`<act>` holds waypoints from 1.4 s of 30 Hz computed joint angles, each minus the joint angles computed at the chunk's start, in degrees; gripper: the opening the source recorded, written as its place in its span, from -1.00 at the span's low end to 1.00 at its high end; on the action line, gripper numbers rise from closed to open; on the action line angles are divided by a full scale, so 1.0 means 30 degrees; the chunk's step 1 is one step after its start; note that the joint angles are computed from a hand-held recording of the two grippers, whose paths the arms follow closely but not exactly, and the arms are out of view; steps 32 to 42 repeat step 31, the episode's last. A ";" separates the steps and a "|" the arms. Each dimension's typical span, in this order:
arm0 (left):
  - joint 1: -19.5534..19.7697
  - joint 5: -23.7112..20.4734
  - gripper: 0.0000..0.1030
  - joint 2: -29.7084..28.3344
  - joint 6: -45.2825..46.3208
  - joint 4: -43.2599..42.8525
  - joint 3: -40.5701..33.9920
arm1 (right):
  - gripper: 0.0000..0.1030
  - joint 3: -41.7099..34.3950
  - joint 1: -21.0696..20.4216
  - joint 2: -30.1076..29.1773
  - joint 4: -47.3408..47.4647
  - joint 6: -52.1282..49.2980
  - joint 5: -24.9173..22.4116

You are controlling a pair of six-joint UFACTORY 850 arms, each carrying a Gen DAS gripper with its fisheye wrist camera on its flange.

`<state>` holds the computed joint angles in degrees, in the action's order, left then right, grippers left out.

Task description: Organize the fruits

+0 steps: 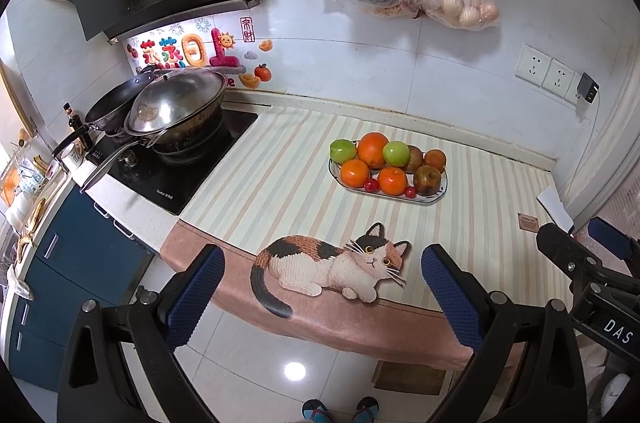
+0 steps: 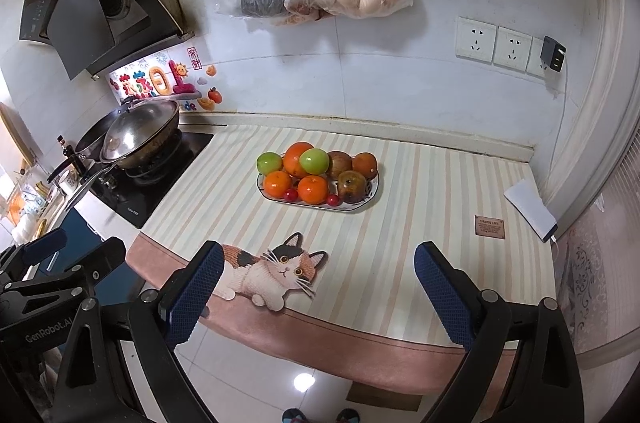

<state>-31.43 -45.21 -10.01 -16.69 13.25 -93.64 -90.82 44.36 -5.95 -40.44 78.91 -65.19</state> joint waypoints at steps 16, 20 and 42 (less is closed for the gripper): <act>-0.0276 -0.0102 0.96 0.0022 -0.0537 0.0348 -0.0149 | 0.91 -0.0003 0.0004 0.0007 0.0064 0.0088 0.0037; -0.0480 -0.0110 0.96 0.0170 -0.0922 0.0641 0.0054 | 0.91 -0.0101 0.0103 -0.0004 0.0011 0.0144 -0.0115; -0.0608 0.0179 0.96 0.0405 -0.1428 0.1009 0.0396 | 0.91 -0.0043 0.0176 0.0063 0.0035 0.0261 -0.0059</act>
